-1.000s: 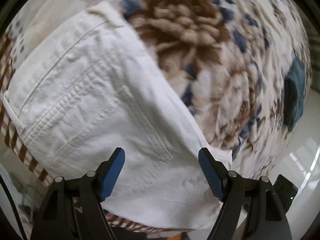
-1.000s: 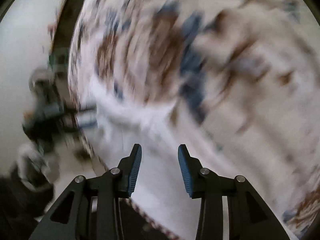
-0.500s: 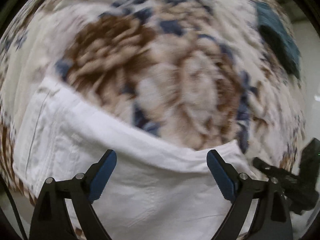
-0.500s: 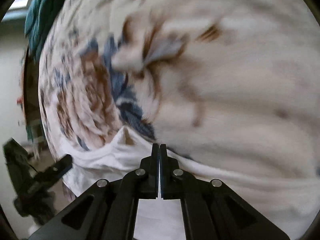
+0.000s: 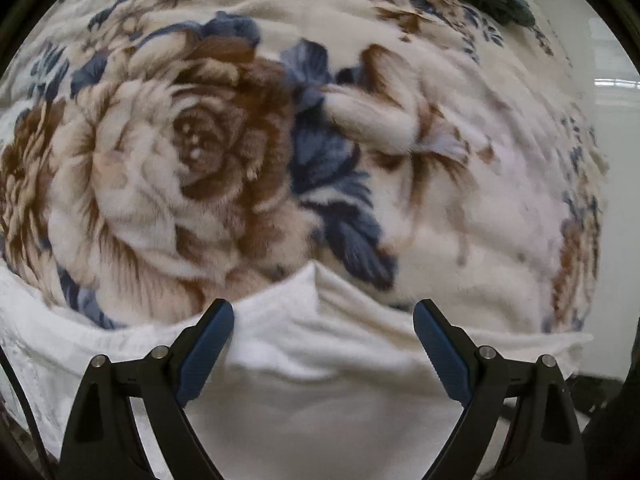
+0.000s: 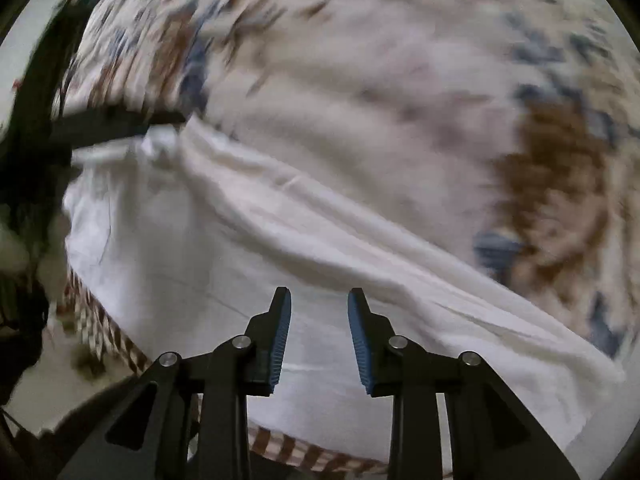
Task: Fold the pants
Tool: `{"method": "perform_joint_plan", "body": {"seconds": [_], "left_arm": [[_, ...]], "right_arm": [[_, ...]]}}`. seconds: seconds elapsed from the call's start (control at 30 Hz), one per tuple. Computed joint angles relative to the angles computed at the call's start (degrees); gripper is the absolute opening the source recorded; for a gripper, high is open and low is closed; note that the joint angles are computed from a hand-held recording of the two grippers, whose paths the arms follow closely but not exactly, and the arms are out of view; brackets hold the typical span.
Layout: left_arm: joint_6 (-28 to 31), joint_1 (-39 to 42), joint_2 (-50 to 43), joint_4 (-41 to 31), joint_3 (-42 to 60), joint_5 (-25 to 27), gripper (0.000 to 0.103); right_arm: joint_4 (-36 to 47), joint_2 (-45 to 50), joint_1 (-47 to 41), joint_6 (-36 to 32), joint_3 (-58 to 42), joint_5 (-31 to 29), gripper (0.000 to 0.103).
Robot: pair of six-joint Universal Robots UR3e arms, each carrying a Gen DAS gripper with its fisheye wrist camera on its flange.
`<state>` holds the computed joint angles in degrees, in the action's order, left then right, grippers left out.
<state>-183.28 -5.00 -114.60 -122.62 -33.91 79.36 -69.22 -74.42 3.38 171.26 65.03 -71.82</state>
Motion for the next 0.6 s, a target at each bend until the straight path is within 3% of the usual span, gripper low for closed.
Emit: {"method": "perform_joint_plan", "body": {"seconds": [0.07,0.13,0.2,0.37,0.5,0.6], "left_arm": [[-2.4,0.7,-1.2,-1.5,2.7,-0.4,0.092],[-4.6,2.8,-0.5,-4.1,6.0,-2.7,0.092],[-5.8,4.3,2.0,-5.7,6.6,-3.8,0.092],[-6.2,-1.6,5.0,-10.9,5.0,-1.3,0.092],[-7.8,-8.6,5.5,-3.2,-6.9,1.6,0.092],[-10.2,-10.6,1.8,1.3,-5.1,4.8,0.092]], "right_arm": [[-6.7,0.0,-0.7,4.1,6.3,-0.3,0.007],[-16.4,-3.3,-5.0,11.0,16.4,3.3,0.001],[-21.8,-7.3,-8.9,15.5,24.8,7.4,0.0],[-30.6,-12.2,-8.2,21.2,32.6,7.8,0.0],[-26.9,-15.6,-6.7,15.9,30.2,6.0,0.001],[-24.6,-16.3,-2.8,11.8,26.3,1.3,0.001]]}}
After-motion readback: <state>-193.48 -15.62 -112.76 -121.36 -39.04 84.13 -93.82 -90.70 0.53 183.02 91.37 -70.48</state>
